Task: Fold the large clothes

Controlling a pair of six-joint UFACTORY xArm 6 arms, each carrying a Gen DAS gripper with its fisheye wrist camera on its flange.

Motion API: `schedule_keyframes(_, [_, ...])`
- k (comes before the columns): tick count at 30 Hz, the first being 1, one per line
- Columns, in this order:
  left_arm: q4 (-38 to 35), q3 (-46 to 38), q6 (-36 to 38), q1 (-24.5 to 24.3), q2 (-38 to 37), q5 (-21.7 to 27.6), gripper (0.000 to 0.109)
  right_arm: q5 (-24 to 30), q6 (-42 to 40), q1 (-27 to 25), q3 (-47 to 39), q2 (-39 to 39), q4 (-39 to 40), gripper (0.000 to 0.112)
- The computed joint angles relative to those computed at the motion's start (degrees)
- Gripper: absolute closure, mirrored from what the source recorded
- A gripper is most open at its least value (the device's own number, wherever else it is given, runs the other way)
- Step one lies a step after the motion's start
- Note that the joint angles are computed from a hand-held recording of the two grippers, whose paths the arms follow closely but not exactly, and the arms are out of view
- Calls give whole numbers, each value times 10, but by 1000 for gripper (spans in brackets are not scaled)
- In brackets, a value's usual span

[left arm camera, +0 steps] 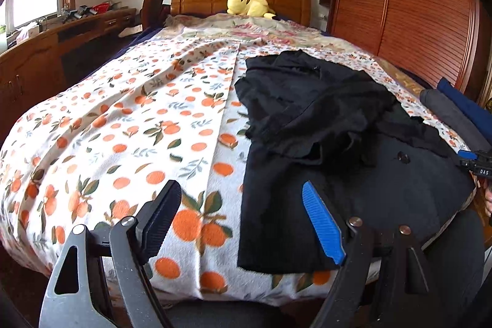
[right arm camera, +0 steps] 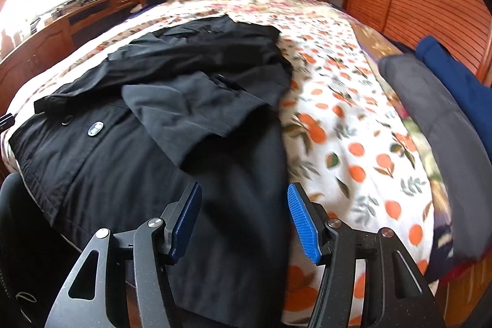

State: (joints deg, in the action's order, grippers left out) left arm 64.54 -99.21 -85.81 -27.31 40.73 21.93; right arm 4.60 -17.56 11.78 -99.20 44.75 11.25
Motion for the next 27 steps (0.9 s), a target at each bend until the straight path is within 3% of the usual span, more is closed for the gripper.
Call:
schedule_keyframes(2, [-3,6,2,1,-2,-3,29,8,17,-5,3,-2,-16,52])
schedule_keyframes(4, [-17,12,14,4,-3,-7,38,18,27,-8,4,-4,-25,52])
schedule_keyframes(6, [-35,19,28,6,-2,-15,49,26,12,-8,6,-7,-6,52])
schedule_keyframes(8, [-45,24,35,8,-1,-25,54,35,-7,-7,0,-5,21,52])
schedule_keyframes(18, [-87,13,85,-2,15,-19,54,46,-70,-3,-3,-5,91,52])
schedule_keyframes(23, [-85,14,85,-2,15,-19,55,52,-199,11,0,-12,217,54])
schedule_keyframes(25, [-86,13,86,-3,16,-24,55,51,-200,11,-1,-11,212,55])
schedule_keyframes(27, [-96,13,98,-4,17,-33,66,52,-194,11,-4,-8,205,55])
